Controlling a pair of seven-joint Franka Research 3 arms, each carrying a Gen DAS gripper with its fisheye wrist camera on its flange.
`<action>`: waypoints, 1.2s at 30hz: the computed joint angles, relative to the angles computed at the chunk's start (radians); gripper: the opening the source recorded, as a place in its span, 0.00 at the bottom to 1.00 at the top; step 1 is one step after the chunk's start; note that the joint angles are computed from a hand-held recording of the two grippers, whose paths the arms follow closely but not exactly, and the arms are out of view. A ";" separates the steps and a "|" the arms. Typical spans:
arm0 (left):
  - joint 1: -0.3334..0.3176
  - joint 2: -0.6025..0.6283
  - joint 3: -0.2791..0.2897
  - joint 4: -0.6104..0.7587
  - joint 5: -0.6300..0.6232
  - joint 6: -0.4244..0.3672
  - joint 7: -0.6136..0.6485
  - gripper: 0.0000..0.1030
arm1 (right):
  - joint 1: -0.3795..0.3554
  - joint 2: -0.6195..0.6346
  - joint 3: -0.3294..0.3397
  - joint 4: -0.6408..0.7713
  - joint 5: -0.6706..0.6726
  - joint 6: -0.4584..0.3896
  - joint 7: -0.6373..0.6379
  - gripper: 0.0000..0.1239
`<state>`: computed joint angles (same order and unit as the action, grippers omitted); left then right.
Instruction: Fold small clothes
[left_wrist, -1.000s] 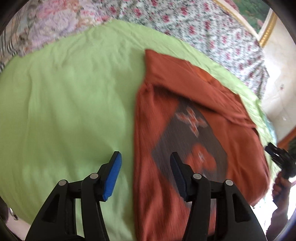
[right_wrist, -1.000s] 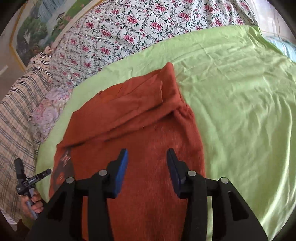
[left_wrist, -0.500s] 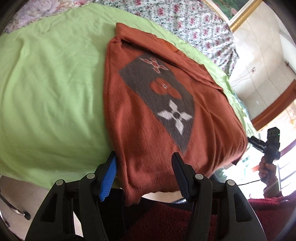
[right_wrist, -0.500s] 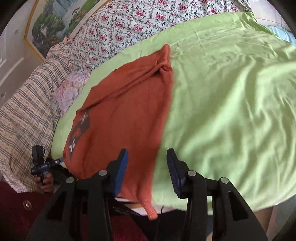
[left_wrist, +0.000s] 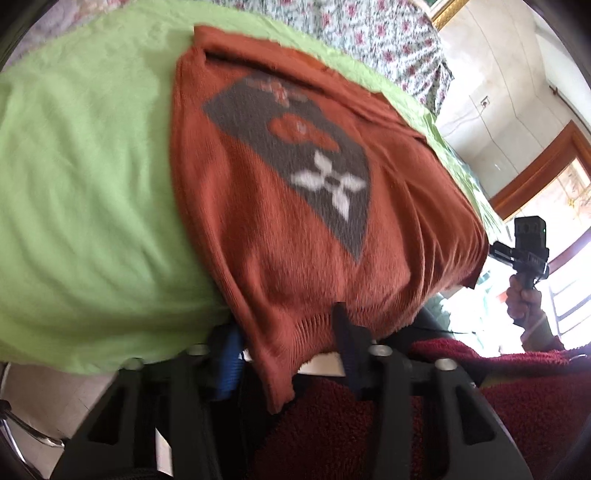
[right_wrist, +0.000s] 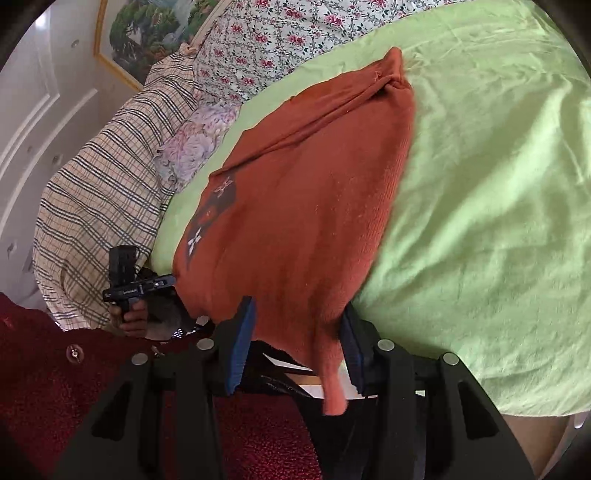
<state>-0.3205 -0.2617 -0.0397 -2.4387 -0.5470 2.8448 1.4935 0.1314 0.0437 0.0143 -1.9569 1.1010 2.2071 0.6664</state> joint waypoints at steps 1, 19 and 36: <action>-0.007 0.010 0.006 0.006 -0.009 -0.015 0.013 0.19 | -0.002 0.001 -0.001 -0.001 0.010 -0.006 -0.005 0.38; 0.009 -0.091 -0.039 -0.034 0.194 0.197 -0.170 0.05 | 0.019 -0.077 -0.015 -0.060 0.208 0.050 -0.097 0.06; 0.568 0.195 -0.332 0.359 0.773 0.320 -0.694 0.04 | 0.007 0.231 0.049 0.419 0.342 0.224 -0.009 0.06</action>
